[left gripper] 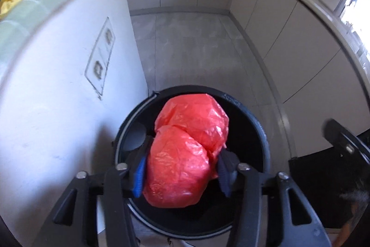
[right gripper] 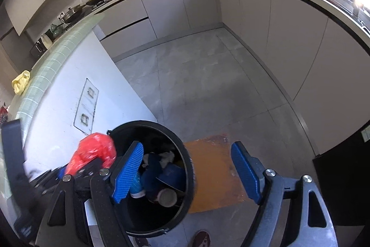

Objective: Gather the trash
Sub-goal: 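Open left tool to drop the red bag while right tool drops the blue cup, then move both tools back toward the steel wool and yellow cloth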

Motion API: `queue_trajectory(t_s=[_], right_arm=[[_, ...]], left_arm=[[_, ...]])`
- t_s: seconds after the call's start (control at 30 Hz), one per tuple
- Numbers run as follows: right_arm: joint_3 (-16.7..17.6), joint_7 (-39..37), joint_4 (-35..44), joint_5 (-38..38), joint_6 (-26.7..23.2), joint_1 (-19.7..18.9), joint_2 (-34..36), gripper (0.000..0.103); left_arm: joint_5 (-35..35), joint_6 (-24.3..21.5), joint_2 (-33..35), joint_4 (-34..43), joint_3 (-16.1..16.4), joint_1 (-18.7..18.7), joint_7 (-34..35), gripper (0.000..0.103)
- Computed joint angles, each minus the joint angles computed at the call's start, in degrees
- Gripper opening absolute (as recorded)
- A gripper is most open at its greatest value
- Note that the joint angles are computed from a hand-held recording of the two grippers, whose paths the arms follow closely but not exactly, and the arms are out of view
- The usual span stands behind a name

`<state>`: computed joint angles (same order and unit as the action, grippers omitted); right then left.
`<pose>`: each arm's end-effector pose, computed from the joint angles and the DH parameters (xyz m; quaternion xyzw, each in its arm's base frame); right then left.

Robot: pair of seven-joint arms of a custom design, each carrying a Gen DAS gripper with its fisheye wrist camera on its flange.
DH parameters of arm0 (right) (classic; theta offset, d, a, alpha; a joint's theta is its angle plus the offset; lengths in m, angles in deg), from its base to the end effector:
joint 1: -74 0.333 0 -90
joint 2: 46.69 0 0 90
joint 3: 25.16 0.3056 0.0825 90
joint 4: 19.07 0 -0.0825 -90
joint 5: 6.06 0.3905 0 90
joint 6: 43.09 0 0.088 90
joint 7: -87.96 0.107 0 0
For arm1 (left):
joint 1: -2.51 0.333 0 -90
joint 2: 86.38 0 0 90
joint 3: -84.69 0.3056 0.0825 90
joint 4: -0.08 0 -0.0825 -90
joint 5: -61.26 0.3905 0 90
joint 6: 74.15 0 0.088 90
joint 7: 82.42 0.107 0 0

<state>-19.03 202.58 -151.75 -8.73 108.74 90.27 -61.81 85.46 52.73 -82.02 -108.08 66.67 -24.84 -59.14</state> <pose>0.4769 0.2010 0.5023 -0.6758 0.6755 -0.1358 0.2620 0.4411 -0.4220 0.4808 -0.7454 0.6320 -0.1556 0.1438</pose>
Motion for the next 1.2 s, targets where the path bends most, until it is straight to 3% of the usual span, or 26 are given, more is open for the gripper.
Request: queue_trajectory(t_s=[0.03,0.23,0.6,0.8,0.97,1.2], right_arm=[[-0.14,-0.29,-0.19,0.11,-0.33,0.04,-0.27,0.08],[0.12,0.69,-1.31,-0.45,-1.0,-0.54,-2.39,0.08],[1.95,4.58,-0.64,-3.35,-3.86,-1.14,-6.57,0.08],[3.62,6.63,1.32,-5.65,-8.99,-0.64,-8.72,0.08],[5.0,9.08,3.8,-5.74,-13.81,0.85,-10.04,0.08],[8.44,14.98,8.48,-6.41,-15.53,3.67,-9.79,0.08]], left_arm=[[-0.09,-0.92,0.55,0.63,-0.03,-0.05,0.41,0.069],[4.04,-6.32,1.42,3.96,0.35,-1.45,-1.38,0.085],[2.08,-6.61,-7.37,2.26,-1.45,-0.03,1.22,0.085],[-0.41,-5.0,-12.22,1.54,-2.52,1.07,5.05,0.085],[-4.05,-2.84,-19.02,-1.72,-2.94,2.15,9.48,0.085],[-9.2,-2.53,-31.03,-9.47,-1.89,5.14,16.08,0.085]])
